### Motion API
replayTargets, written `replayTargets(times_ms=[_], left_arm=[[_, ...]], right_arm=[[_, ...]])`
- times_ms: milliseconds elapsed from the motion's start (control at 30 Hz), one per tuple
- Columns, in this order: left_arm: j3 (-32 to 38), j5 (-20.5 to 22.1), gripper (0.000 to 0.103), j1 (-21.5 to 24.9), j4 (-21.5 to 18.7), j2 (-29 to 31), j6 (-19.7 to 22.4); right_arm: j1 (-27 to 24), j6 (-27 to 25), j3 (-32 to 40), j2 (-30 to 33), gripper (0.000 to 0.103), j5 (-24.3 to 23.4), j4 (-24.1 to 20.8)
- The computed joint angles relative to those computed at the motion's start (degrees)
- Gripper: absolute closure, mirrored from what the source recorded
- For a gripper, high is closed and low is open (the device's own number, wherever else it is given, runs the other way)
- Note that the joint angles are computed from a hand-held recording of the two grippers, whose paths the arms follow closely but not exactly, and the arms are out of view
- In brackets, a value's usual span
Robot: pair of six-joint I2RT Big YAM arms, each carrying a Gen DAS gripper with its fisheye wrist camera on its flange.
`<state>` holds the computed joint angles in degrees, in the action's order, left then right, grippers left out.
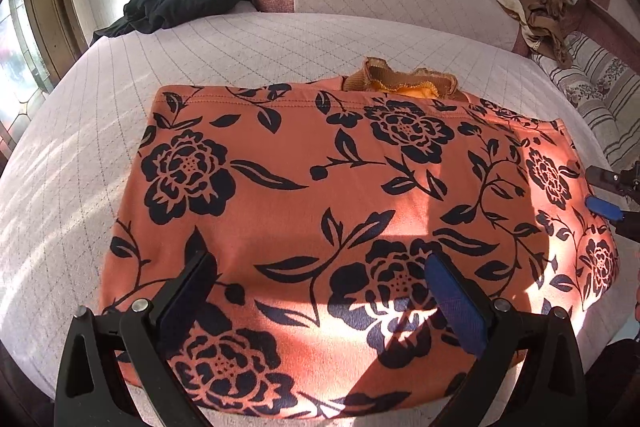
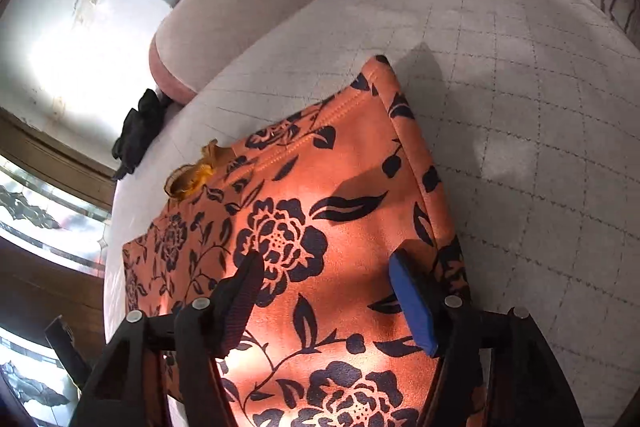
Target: Fold small clothes
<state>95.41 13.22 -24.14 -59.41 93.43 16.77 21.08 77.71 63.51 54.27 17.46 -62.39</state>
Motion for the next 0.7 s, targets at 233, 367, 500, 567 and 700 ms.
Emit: replayTargets(times_ms=[233, 367, 500, 567, 700], left_arm=[[-0.36, -0.19, 0.0, 1.6, -1.17, -0.75, -0.75], [-0.91, -0.11, 0.0, 2.37, -0.4, -1.44, 0.35], [-0.38, 0.2, 0.0, 2.86, -0.72, -0.69, -0.54], [-0.35, 0.35, 0.0, 2.97, -0.78, -0.45, -0.94], [-0.69, 0.42, 0.0, 3.14, -0.15, -0.47, -0.86]], right_arm=[[7.13, 1.55, 1.71, 1.1, 0.028, 4.95, 0.48], [7.35, 5.44, 0.02, 0.34, 0.028, 4.87, 1.24], [10.12, 3.72, 3.14, 1.18, 0.028, 8.73, -0.28], [10.25, 4.42, 2.06, 1.22, 0.024, 7.82, -0.65], [9.3, 6.36, 1.0, 1.11, 0.025, 5.78, -1.54]])
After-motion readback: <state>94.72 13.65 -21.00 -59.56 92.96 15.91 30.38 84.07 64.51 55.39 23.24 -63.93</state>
